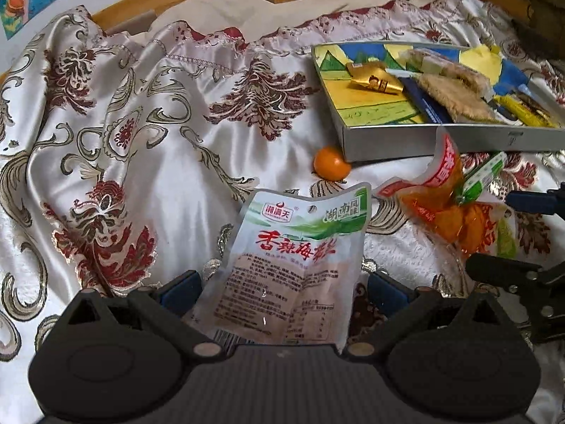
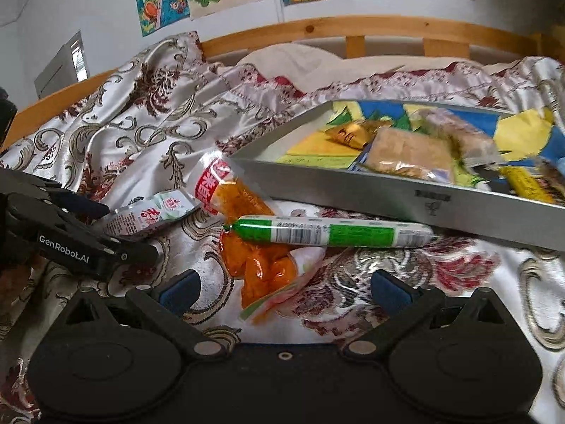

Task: Organize snacks
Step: 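Grasp the white printed pouch with the left tool while the right tool grasps the orange candy bag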

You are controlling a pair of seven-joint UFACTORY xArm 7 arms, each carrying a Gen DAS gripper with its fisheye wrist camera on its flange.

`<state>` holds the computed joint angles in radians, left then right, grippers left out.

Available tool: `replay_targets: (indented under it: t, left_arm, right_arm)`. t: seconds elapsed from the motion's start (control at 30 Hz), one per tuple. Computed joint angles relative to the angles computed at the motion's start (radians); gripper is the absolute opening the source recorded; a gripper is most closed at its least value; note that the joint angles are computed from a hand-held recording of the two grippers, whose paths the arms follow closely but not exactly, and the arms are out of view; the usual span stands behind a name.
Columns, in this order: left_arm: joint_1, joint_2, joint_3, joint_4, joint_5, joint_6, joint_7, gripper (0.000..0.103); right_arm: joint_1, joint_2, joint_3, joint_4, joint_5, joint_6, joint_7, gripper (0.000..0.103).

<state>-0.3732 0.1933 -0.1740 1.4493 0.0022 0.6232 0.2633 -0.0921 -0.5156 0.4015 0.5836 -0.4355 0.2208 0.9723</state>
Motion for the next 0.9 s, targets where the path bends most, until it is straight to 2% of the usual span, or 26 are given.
replay_targets:
  t: [0.07,0.13,0.23,0.3,0.37,0.5,0.6,0.73,0.9]
  left_arm:
    - [-0.005,-0.005,0.004,-0.016,0.014,-0.016,-0.022,0.102]
    - [-0.009,-0.007,0.005,-0.022,0.03,-0.026,-0.03,0.101]
    - [-0.008,-0.005,0.003,-0.012,0.03,-0.007,-0.033,0.097]
    - [-0.007,0.0,0.002,0.002,0.023,0.007,-0.037,0.088]
    - [-0.008,0.0,0.004,0.01,0.026,0.019,-0.049,0.076]
    - [-0.005,-0.02,0.006,-0.018,0.008,-0.008,-0.095,0.068]
    - [-0.012,-0.031,0.012,-0.035,0.025,-0.025,-0.172,0.064]
    - [-0.01,-0.057,0.001,-0.049,0.0,0.004,-0.205,0.062]
    - [-0.012,-0.125,-0.009,-0.102,-0.016,0.038,-0.232,0.058]
  right_arm:
    - [0.005,0.033,-0.004,0.018,0.002,0.007,-0.01,0.102]
    - [-0.019,0.057,0.026,0.045,-0.028,0.049,0.009,0.102]
    - [-0.025,0.084,0.02,0.055,-0.073,0.024,0.039,0.102]
    - [-0.032,0.099,0.017,0.061,-0.094,0.005,0.06,0.101]
    - [-0.05,0.11,0.024,0.063,-0.123,-0.019,0.088,0.095]
    - [-0.108,0.104,0.071,0.061,-0.201,-0.046,0.165,0.076]
    - [-0.14,0.093,0.105,0.062,-0.247,-0.054,0.198,0.072]
    - [-0.126,0.085,0.089,0.047,-0.24,-0.082,0.201,0.071]
    - [-0.03,0.053,0.031,0.02,-0.153,-0.071,0.124,0.071]
